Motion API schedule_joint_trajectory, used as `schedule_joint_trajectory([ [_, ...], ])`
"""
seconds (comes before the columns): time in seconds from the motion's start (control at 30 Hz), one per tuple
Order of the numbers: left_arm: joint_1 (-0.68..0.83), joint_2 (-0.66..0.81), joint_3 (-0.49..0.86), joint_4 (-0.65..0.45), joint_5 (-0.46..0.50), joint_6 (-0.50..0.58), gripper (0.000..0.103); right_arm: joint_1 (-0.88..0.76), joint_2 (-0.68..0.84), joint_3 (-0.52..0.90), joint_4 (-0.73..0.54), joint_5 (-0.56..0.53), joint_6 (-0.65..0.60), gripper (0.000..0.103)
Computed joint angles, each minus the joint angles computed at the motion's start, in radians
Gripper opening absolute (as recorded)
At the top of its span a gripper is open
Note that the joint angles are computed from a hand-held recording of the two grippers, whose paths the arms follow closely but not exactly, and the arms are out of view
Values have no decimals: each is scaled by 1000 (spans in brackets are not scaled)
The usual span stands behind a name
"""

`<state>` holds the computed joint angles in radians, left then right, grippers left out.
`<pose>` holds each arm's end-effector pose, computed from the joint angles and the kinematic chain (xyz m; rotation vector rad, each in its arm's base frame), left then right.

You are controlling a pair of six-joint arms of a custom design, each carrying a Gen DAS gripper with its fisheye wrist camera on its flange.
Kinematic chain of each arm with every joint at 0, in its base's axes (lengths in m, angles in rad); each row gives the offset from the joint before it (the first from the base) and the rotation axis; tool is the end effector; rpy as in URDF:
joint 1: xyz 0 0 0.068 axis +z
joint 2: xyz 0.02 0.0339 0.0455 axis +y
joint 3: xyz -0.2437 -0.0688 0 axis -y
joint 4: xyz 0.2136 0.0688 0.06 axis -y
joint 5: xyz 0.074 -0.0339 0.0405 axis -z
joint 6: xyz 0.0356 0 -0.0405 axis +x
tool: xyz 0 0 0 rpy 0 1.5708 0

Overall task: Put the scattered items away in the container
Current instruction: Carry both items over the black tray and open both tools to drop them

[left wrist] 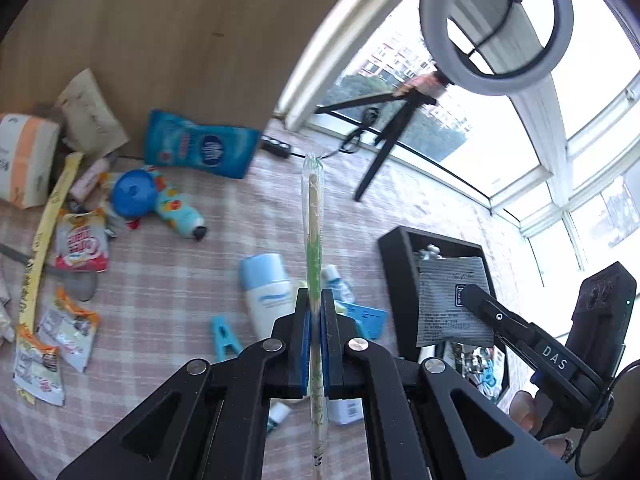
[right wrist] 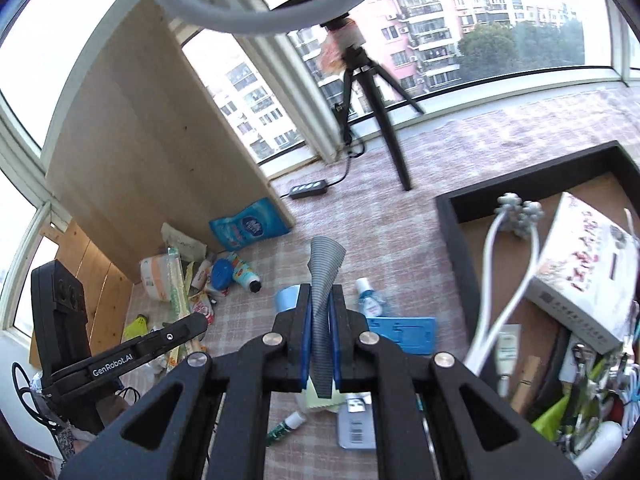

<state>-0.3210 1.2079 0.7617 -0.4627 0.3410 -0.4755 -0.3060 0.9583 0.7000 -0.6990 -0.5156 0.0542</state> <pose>0.2033 -0.0801 0.2184 -0.0466 2.5643 -0.7474 0.1599 -0.0321 0.2305 0.2349 2.4197 0.5374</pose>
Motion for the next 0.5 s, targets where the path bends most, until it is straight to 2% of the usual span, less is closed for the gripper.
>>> schedule_joint_trajectory([
  [0.13,-237,98,108,40,-81,-97,3,-376,31,63,-147,-99,-258,8],
  [0.27,-434,239,230,75,-138,-166,3,-695,148,137,-231,-162,-485,8],
  [0.37,-566,354,348,76,-180,-195,3,-857,246,189,-246,-176,-588,8],
  [0.5,-693,499,533,47,-218,-223,3,-984,332,235,-236,-168,-653,8],
])
